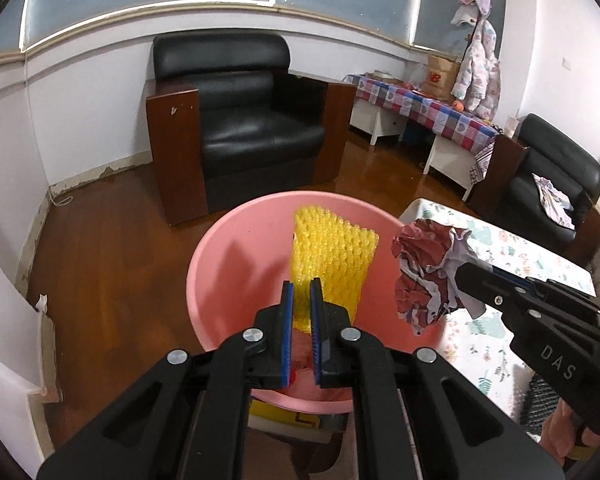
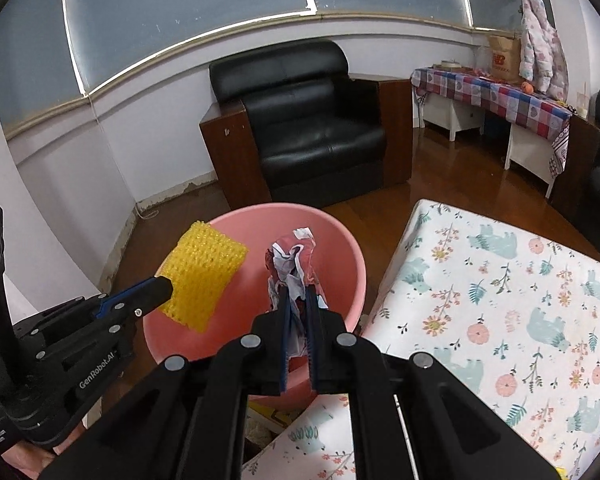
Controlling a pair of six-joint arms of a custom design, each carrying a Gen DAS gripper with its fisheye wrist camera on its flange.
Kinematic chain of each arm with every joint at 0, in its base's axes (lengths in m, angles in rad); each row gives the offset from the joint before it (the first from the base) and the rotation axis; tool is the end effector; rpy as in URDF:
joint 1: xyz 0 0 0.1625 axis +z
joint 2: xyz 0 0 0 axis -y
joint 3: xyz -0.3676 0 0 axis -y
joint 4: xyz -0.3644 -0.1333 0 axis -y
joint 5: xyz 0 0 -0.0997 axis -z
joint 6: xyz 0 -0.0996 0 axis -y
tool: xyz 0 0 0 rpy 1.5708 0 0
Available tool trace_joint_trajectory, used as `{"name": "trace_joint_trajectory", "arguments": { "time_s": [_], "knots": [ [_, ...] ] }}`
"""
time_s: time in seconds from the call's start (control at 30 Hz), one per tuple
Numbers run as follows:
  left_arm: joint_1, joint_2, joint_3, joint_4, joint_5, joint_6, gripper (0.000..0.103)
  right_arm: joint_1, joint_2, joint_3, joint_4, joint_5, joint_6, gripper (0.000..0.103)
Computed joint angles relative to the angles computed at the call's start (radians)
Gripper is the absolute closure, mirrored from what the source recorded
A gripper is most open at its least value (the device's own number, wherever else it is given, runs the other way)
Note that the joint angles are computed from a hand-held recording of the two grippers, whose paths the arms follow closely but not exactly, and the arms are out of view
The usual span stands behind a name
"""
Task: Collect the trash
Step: 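Carry both items over the pink bucket and open both grippers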
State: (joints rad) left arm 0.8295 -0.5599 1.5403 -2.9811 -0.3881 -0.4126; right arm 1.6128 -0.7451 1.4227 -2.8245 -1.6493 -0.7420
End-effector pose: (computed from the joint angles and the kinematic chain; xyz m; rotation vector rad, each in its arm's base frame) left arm -0.2528 -0.6101 0.0623 0.0397 2.1130 -1.1485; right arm 0.1544 -0.6859 0.1543 1.0320 -2.5810 0.7362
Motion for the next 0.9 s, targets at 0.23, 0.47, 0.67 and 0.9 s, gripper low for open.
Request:
{"name": "trace_joint_trajectory", "arguments": {
  "time_s": [0.23,0.47,0.67,0.9],
  "knots": [
    [0.025,-0.009,0.007,0.034,-0.016,-0.027,0.096,0.0,0.044,-0.04,0.027,-0.016,0.006,0.096],
    [0.03,-0.017,0.014,0.059,-0.012,-0.059,0.096,0.003,0.06,-0.048,0.038,-0.008,0.005,0.096],
    [0.028,-0.028,0.022,0.085,-0.013,-0.092,0.094,0.005,0.061,-0.049,0.04,-0.003,0.008,0.087],
    [0.015,-0.035,0.038,0.057,-0.006,-0.08,0.066,0.002,0.04,-0.026,0.032,0.016,0.004,0.081]
  ]
}}
